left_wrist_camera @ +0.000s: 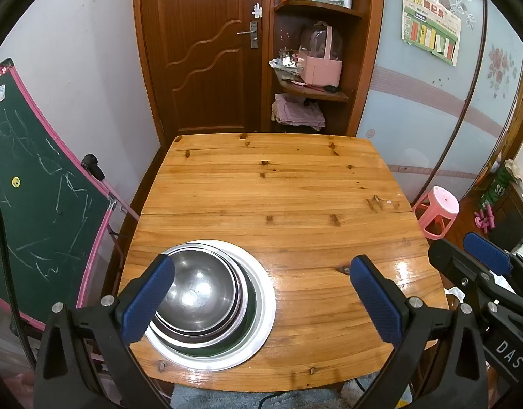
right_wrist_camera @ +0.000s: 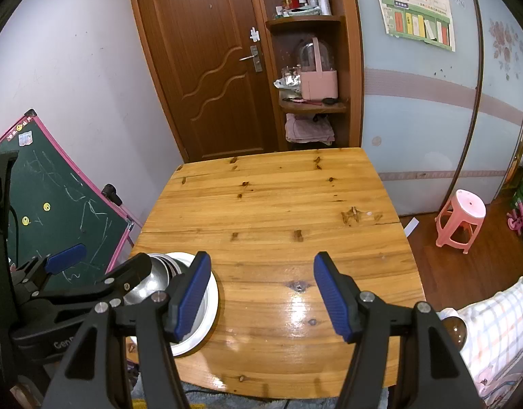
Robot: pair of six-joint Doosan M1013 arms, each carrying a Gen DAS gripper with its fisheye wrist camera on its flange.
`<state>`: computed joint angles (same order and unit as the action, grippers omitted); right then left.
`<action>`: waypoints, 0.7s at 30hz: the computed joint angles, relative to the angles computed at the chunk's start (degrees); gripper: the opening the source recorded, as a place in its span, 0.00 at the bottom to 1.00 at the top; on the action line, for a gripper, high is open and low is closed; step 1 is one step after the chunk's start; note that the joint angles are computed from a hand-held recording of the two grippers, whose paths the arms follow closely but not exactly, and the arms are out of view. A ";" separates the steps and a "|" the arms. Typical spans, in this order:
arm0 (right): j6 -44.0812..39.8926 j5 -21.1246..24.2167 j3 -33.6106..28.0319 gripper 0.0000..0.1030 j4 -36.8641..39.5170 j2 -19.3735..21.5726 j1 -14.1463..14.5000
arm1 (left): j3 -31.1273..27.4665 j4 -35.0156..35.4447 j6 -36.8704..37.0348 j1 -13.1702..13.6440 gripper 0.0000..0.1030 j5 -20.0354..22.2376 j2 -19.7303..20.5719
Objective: Organize plates and bowls
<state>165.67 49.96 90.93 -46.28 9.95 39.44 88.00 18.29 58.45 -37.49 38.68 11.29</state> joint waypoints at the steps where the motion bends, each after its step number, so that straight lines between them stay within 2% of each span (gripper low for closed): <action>1: -0.01 -0.06 0.04 0.61 0.01 -0.01 -0.01 | 0.00 0.00 0.00 0.00 0.99 0.00 0.00; 21: 0.18 -0.52 0.23 0.61 0.48 0.39 0.16 | 0.30 -0.44 0.33 0.20 0.99 0.09 -0.08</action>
